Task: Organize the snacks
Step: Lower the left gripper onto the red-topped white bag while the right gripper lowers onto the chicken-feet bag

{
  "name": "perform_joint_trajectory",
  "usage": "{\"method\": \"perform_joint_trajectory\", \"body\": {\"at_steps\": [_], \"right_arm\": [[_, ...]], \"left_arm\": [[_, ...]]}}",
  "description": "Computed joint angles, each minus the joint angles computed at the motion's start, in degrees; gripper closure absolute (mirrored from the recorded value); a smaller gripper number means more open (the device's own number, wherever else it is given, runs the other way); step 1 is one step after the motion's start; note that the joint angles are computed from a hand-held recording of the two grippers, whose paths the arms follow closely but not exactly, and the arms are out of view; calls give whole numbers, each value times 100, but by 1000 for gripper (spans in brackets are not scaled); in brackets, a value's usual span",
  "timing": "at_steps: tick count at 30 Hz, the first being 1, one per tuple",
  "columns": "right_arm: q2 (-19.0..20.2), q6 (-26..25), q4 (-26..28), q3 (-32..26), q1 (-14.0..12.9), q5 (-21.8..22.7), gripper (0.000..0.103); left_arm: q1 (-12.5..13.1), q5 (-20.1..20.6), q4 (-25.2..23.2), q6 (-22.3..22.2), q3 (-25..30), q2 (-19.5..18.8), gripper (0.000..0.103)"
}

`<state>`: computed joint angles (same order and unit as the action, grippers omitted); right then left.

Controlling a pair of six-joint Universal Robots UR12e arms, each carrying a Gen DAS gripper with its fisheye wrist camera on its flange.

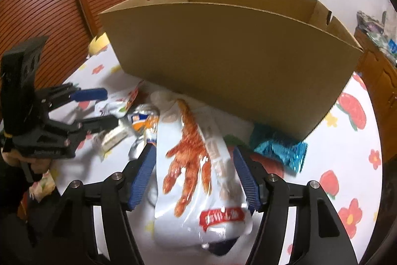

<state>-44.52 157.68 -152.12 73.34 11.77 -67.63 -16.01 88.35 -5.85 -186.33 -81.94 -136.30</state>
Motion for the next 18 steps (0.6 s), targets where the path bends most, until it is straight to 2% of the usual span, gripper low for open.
{"method": "perform_joint_trajectory", "body": {"at_steps": [9, 14, 18], "right_arm": [[275, -111, 766, -529, 83, -134, 31], [260, -207, 859, -549, 86, -186, 31], [186, -386, 808, -437, 85, -245, 36]], "left_arm": [[9, -21, 48, -14, -19, 2, 36], [15, -36, 53, -17, -26, 4, 36], [14, -46, 50, -32, -22, 2, 36]]}}
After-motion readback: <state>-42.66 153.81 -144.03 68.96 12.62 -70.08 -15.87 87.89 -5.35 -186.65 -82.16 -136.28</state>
